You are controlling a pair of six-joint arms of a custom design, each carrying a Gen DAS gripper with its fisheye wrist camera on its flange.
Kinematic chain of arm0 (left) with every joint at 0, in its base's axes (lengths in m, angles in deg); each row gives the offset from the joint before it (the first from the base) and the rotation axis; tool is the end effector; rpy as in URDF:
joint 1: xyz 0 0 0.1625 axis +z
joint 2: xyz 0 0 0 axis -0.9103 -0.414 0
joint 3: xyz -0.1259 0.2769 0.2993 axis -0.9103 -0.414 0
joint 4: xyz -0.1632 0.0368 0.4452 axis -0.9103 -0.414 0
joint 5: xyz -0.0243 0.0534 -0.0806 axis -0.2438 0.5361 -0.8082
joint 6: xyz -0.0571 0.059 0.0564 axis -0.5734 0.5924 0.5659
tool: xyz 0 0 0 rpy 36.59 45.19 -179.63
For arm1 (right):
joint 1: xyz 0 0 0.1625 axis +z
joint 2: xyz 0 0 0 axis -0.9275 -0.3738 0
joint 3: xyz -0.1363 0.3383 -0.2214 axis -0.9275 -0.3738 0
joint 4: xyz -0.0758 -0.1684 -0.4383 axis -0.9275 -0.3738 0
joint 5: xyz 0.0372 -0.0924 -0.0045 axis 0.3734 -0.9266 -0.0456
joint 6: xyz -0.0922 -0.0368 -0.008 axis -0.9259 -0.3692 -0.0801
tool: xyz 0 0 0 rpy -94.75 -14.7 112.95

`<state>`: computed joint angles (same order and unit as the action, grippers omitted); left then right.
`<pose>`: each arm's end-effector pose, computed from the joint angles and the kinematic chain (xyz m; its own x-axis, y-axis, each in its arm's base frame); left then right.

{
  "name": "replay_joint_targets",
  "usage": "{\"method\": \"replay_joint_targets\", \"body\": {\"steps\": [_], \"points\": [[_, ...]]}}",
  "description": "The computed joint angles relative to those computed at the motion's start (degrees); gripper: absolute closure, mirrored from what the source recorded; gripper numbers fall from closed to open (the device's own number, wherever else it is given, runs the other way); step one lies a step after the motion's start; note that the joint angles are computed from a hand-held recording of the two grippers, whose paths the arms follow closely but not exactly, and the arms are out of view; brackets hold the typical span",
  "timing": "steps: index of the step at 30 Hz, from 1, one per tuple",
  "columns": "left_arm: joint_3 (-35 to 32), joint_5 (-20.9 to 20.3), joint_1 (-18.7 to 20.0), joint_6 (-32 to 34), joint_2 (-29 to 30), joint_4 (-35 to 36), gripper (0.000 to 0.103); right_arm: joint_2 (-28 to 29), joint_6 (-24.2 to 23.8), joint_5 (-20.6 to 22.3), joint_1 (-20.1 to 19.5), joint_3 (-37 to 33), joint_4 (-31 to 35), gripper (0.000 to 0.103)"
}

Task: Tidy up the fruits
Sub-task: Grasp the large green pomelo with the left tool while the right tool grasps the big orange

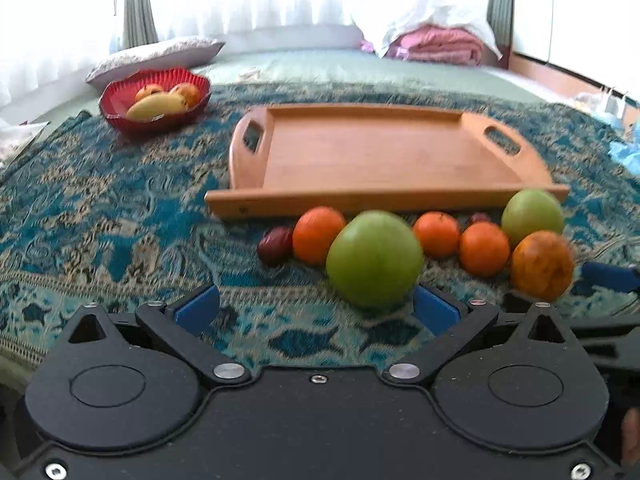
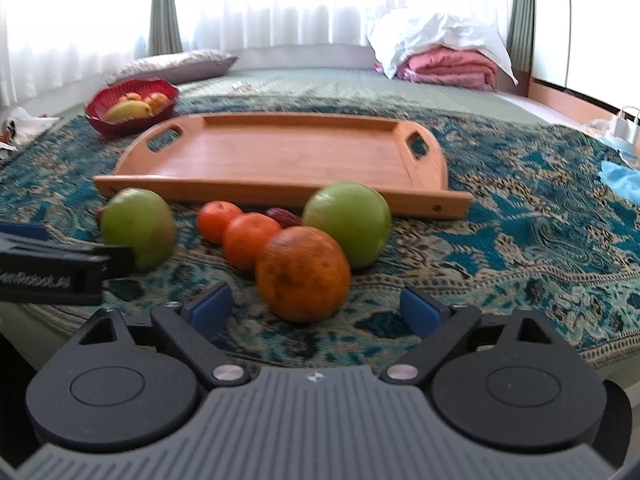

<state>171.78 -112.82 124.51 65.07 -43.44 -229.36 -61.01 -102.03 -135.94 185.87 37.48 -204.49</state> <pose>-0.0334 -0.4645 0.2639 -0.6919 0.0139 -0.7219 0.5801 0.6060 -0.5443 0.3160 -0.4543 -0.0490 -0.7022 -0.1372 0.6987 -0.6394 0.5532 -0.5340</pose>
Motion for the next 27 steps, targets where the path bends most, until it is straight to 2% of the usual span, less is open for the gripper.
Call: {"method": "replay_joint_targets", "body": {"steps": [4,8,16,21,24,27], "points": [[0.3,-1.8,-0.6,2.2,0.1,-2.7,0.0,1.1,-2.3,0.5,0.7,-0.6,-2.9,0.017],[0.1,-2.3,-1.2,3.2,0.5,-2.2,0.001,1.6,-3.1,0.6,1.0,-0.8,-4.3,0.024],[-0.2,-3.6,-1.6,4.9,1.2,-1.6,0.018,1.8,-3.2,0.5,1.1,-0.7,-5.7,0.04],[-0.8,-5.1,-0.8,3.2,0.8,1.1,0.037,1.9,-3.0,0.2,1.1,-0.7,-5.9,0.047],[-1.1,-6.0,-0.3,2.1,0.4,2.6,0.044,1.7,-2.0,0.4,1.0,-0.5,-6.0,0.049],[-1.4,-6.2,0.0,2.3,0.6,2.5,0.047,1.5,-1.4,0.4,1.0,-0.4,-5.9,0.049]]}}
